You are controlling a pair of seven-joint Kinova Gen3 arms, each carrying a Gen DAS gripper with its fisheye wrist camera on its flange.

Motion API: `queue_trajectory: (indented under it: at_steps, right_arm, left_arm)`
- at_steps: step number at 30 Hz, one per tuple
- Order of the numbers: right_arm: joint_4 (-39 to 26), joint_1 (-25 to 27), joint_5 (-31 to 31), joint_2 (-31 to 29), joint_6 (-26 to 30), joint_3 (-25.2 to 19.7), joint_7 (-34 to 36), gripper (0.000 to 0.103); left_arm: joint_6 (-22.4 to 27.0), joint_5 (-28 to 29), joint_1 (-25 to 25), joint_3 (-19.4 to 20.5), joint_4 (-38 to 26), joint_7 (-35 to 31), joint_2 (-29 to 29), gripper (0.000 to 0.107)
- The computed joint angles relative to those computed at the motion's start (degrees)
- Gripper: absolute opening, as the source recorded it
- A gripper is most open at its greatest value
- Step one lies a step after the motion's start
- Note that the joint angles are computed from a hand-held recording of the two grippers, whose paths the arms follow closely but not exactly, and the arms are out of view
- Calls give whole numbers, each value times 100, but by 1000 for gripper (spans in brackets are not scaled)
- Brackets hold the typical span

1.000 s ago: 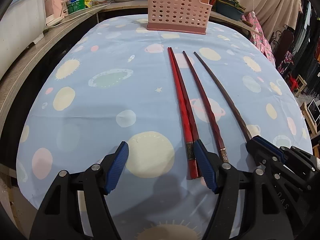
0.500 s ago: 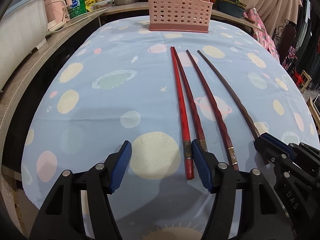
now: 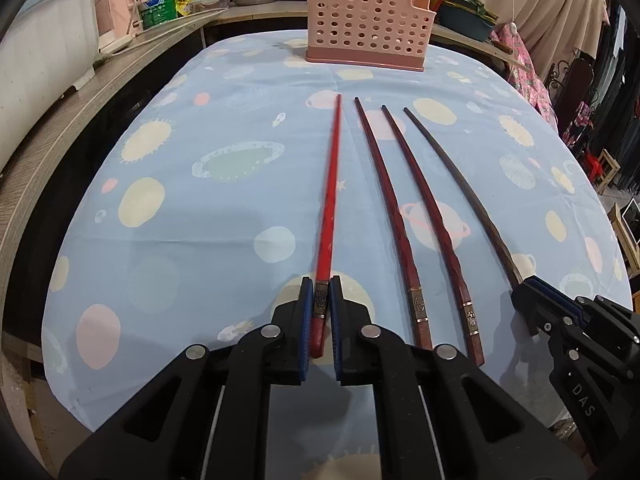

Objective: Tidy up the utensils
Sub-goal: 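Grasp a brown chopstick with the right tool while the left tool grasps a red one, then lift both chopsticks and carry them over the pink basket with both tools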

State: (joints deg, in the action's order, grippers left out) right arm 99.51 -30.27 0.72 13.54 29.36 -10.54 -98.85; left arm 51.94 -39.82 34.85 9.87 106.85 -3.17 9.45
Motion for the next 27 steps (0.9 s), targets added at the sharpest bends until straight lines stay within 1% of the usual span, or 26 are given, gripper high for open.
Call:
queue_trajectory:
  at_steps: [7, 14, 23, 27]
  right_arm:
    - [-30, 174, -204, -106, 0, -27, 139, 7]
    - [-211, 442, -565, -231, -15, -56, 383, 7]
    - [-723, 681, -836, -285, -87, 5, 599, 7]
    - [-1105, 907, -1178, -191, -95, -59, 852, 7]
  left_arm:
    - [38, 37, -89, 27, -12, 15, -197, 7]
    - [144, 5, -299, 123, -132, -52, -480, 7]
    - [395, -157, -650, 207, -575, -314, -696, 7]
    - [409, -275, -825, 189, -832, -490, -746, 7]
